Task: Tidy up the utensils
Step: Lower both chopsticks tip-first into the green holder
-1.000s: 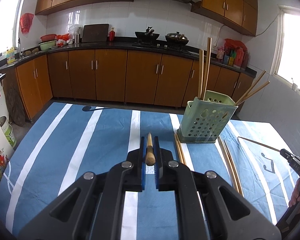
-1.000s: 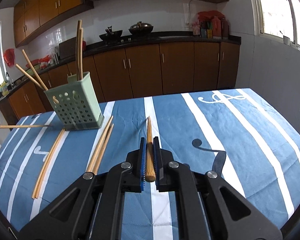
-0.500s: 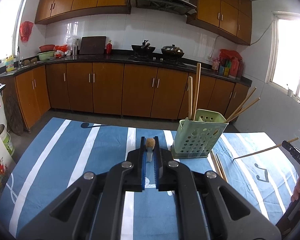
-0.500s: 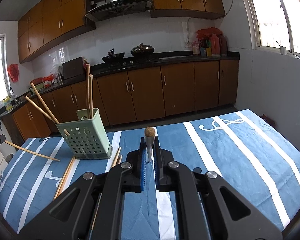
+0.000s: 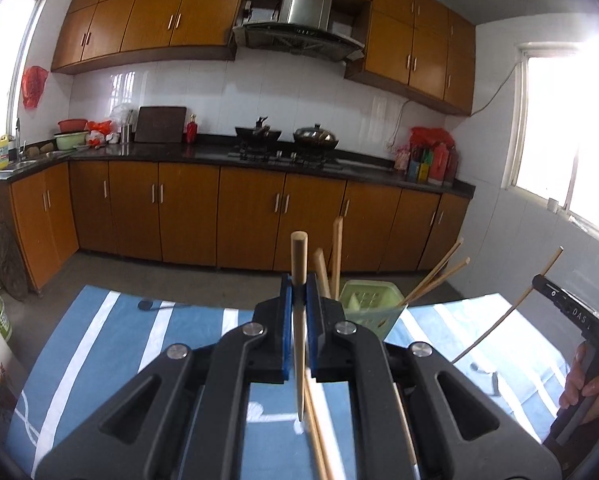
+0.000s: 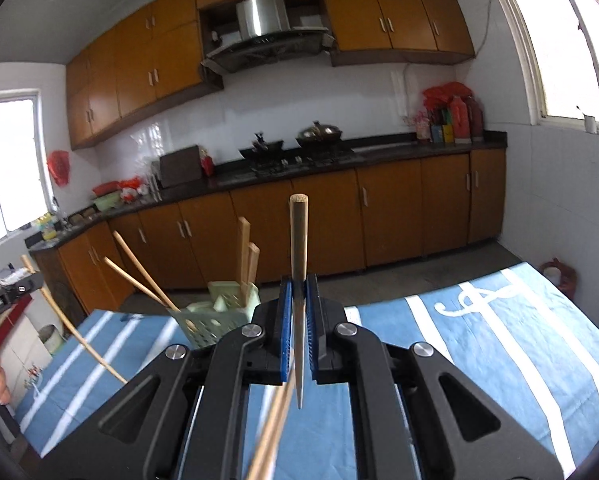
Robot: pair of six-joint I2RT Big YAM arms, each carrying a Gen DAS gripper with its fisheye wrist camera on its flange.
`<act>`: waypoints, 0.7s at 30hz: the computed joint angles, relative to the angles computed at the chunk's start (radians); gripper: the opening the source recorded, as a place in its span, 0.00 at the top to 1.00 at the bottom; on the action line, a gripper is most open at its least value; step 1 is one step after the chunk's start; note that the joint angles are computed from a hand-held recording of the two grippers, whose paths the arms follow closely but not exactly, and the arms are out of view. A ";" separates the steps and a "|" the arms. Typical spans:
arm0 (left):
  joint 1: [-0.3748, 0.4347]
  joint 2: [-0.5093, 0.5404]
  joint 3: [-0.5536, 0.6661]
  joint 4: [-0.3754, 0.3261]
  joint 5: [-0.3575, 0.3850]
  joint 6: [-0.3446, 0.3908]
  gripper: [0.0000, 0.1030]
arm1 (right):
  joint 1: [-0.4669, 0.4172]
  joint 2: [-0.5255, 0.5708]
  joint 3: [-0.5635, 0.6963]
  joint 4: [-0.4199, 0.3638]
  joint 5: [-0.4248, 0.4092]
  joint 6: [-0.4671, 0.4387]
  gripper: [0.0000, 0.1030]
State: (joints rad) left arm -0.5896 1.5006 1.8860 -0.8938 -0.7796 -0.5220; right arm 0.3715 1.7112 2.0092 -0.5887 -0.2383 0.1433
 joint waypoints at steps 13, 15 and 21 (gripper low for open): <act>0.013 0.293 0.476 0.132 -0.101 0.216 0.93 | 0.064 0.182 0.339 0.032 0.034 0.080 0.93; 0.024 0.321 0.508 0.144 -0.103 0.215 0.93 | 0.072 0.227 0.404 0.002 0.046 0.074 0.93; 0.070 0.368 0.512 0.127 -0.055 0.147 0.93 | 0.091 0.330 0.539 -0.103 0.067 0.059 0.93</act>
State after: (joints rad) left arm -0.5198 1.8683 2.3976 -0.7670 -0.8345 -0.3751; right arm 0.4623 2.0413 2.5480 -0.6919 -0.1714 0.2027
